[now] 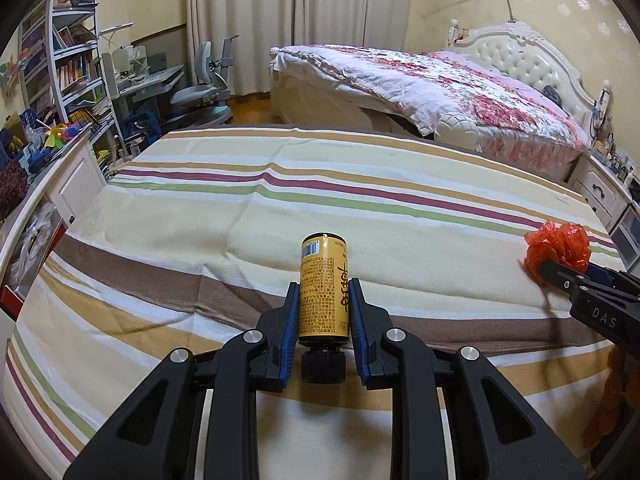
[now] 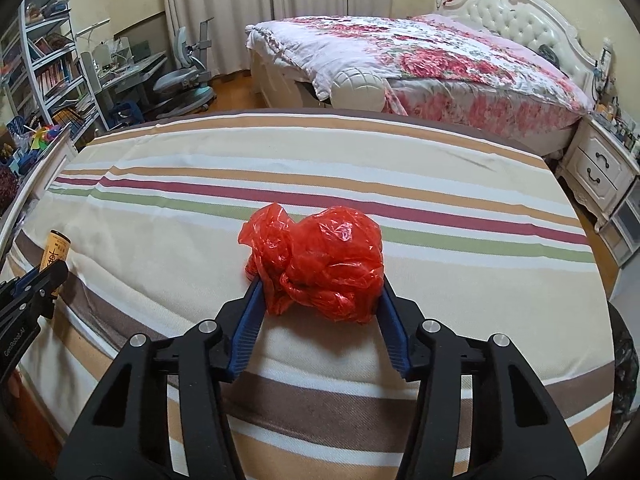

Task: Collect trash
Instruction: 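Lift the gold can and red net bag and carry them over the bin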

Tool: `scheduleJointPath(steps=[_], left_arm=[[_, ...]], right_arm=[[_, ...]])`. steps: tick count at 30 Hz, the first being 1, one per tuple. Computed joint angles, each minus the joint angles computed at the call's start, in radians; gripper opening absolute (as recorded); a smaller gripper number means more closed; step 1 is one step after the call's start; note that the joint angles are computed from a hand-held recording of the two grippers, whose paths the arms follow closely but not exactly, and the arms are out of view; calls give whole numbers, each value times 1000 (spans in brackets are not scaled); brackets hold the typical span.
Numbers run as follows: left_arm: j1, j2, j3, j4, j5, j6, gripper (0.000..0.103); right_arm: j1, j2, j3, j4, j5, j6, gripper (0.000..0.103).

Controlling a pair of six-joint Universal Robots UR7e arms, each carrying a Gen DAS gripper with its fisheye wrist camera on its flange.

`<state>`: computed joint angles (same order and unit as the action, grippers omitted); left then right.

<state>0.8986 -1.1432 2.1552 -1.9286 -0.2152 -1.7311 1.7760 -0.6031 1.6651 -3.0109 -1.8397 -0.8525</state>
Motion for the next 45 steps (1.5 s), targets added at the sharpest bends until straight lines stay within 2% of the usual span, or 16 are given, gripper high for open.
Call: scheduleJointPath(steps=[4,11,18,25,29,35,42,45], left_arm=[[-10,20,-1,-45,-1,38,25],[-29,79,2,-245,-9,193,25],[-50,172,-18,-492,-24,397,25],[-67,285,-71,-756,-45,652,25],[-71,368,-132,-913,-72,831,25],[-76,485,-250,-1077,-120,1065,25],[-83,618,-418,-1210,-179,1316,25],[-79,671,-497,-1231,-211,1398,25]], right_arm=[[-15,-35,34,-16,9,-6,52],[-51,-96,91,-47,14,-22,52],[-89,-152,145,-94,10,-40,52],[-136,-205,168,-148,5,-44,52],[-167,-234,168,-171,-3,-33,52],[-216,-257,135,-198,-17,-6,52],[-263,-264,75,-212,-32,26,52],[-280,-258,46,-221,-39,34,52]])
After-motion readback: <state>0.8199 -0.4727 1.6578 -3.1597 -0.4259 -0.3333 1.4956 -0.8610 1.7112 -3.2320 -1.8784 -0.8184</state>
